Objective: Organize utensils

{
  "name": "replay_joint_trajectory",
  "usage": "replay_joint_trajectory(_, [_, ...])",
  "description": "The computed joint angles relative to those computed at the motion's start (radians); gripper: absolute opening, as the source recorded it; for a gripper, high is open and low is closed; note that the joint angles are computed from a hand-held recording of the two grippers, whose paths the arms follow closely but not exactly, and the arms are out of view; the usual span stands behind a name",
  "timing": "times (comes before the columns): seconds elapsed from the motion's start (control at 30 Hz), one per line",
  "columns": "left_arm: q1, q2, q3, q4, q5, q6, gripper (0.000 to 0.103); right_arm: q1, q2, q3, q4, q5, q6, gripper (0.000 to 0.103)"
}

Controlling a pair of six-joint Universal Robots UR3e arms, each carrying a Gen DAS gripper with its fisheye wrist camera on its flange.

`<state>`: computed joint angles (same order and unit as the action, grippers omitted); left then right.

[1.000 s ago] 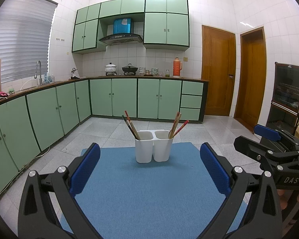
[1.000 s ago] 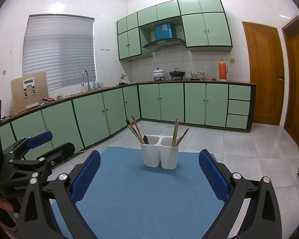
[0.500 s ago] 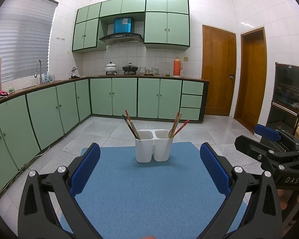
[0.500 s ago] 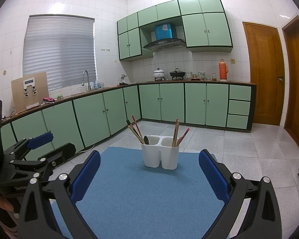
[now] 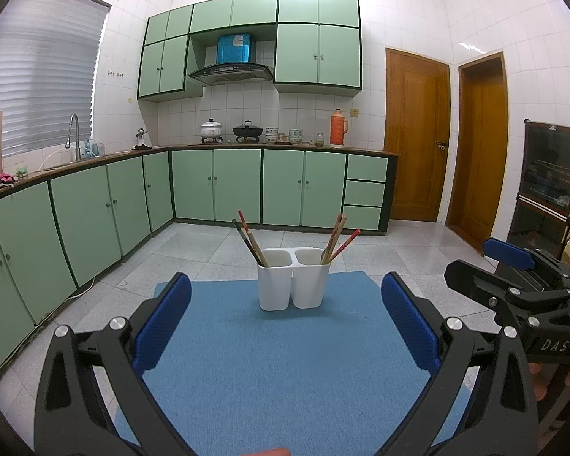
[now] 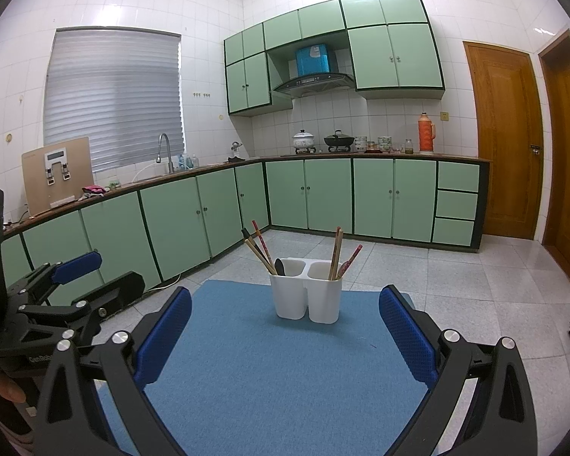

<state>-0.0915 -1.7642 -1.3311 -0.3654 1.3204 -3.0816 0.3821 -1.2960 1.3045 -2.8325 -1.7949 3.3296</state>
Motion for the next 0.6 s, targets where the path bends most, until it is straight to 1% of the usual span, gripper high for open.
replay_joint_trajectory(0.6, [-0.004,-0.009,0.012,-0.005,0.002,-0.005,0.097,0.0,0.0,-0.001,0.001,0.0,0.0,0.097])
